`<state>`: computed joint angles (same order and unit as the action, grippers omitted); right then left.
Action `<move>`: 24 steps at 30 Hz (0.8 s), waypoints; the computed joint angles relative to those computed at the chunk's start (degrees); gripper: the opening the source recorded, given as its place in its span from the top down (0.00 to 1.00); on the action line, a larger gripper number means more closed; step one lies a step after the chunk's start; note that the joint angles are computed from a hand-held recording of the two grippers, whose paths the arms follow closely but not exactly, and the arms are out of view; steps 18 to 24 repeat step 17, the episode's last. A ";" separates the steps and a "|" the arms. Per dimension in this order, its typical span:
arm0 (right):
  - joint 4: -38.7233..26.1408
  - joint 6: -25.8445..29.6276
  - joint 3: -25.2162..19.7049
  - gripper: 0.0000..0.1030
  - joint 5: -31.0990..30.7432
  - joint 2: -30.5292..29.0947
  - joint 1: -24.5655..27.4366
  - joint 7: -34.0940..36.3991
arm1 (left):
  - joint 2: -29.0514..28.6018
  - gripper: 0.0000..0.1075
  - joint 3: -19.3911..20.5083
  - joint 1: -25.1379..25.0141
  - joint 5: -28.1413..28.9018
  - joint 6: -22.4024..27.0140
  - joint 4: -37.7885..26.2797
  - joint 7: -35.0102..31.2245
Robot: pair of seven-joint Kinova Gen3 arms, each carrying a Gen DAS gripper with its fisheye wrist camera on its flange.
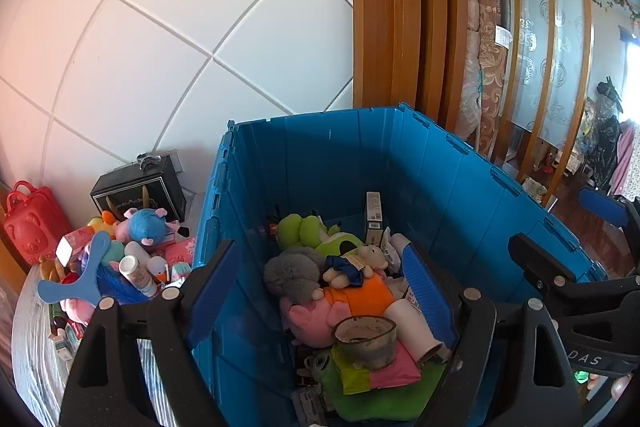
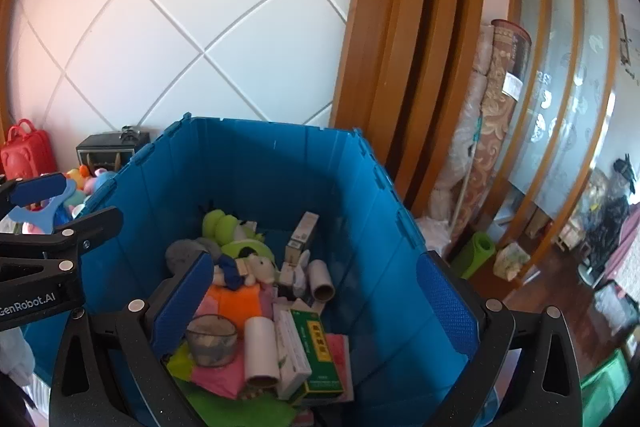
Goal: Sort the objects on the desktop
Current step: 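Carry the tape roll and paper roll over the blue crate and release both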
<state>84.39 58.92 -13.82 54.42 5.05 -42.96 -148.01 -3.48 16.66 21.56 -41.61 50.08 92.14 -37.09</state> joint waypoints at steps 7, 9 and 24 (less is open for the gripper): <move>0.09 0.13 0.04 0.00 -0.59 0.10 0.11 0.16 | 0.02 0.23 0.27 0.36 -1.47 0.37 0.33 1.00; 0.06 0.20 0.09 0.00 -0.76 0.13 0.10 0.11 | -0.05 0.23 0.28 0.40 -1.61 0.57 0.40 1.08; 0.20 0.51 -0.15 0.00 -0.26 -0.12 -0.18 -0.71 | -0.93 0.23 1.12 0.34 -3.25 0.57 1.19 2.76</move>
